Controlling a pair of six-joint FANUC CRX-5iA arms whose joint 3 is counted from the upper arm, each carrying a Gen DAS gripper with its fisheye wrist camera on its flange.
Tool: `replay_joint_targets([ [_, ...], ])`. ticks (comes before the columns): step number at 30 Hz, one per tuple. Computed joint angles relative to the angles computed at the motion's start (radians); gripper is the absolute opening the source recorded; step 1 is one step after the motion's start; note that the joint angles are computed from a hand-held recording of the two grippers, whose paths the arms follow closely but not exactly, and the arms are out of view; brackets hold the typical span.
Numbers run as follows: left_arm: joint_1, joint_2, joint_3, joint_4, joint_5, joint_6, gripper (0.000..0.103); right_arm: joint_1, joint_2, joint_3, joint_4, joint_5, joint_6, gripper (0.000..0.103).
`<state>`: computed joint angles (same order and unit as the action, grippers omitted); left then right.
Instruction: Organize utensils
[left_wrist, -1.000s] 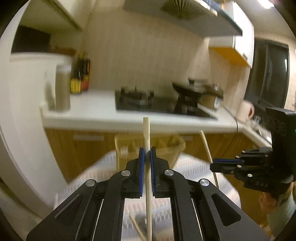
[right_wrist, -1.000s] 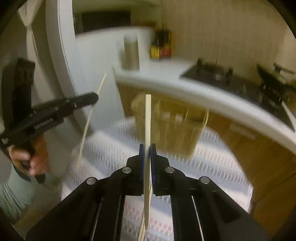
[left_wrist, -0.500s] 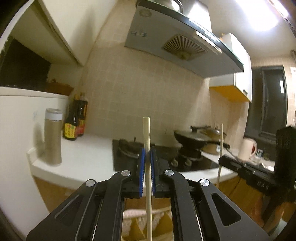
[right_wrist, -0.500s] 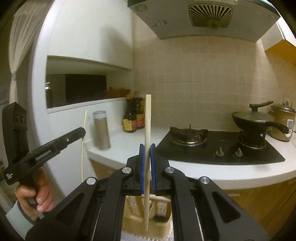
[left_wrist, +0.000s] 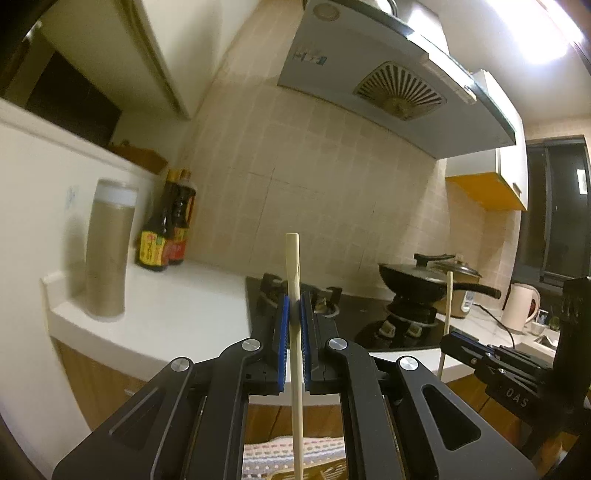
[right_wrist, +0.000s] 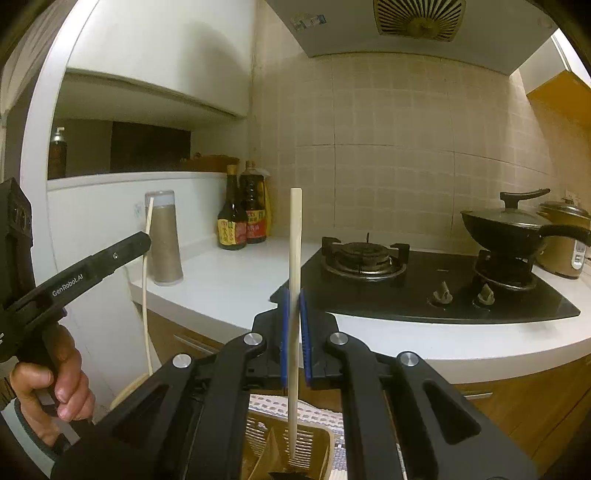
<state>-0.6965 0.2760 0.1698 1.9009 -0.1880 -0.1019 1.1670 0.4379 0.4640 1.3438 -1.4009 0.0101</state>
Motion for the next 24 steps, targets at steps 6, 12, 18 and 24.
replay_joint_targets([
  [6, 0.002, 0.013, -0.019, -0.006, -0.005, -0.030, 0.005, -0.002, -0.016, -0.069, 0.012, 0.003, -0.073, 0.005],
  [12, 0.049, -0.003, -0.052, -0.125, -0.088, 0.082, 0.005, 0.023, -0.035, -0.104, 0.013, -0.019, -0.108, 0.005],
  [18, 0.097, -0.063, -0.109, -0.251, -0.144, 0.200, 0.031, 0.063, -0.054, -0.098, -0.039, -0.041, -0.101, 0.008],
  [24, 0.161, -0.153, -0.172, -0.354, -0.251, 0.314, 0.050, 0.131, -0.083, -0.105, -0.061, -0.093, -0.131, 0.036],
])
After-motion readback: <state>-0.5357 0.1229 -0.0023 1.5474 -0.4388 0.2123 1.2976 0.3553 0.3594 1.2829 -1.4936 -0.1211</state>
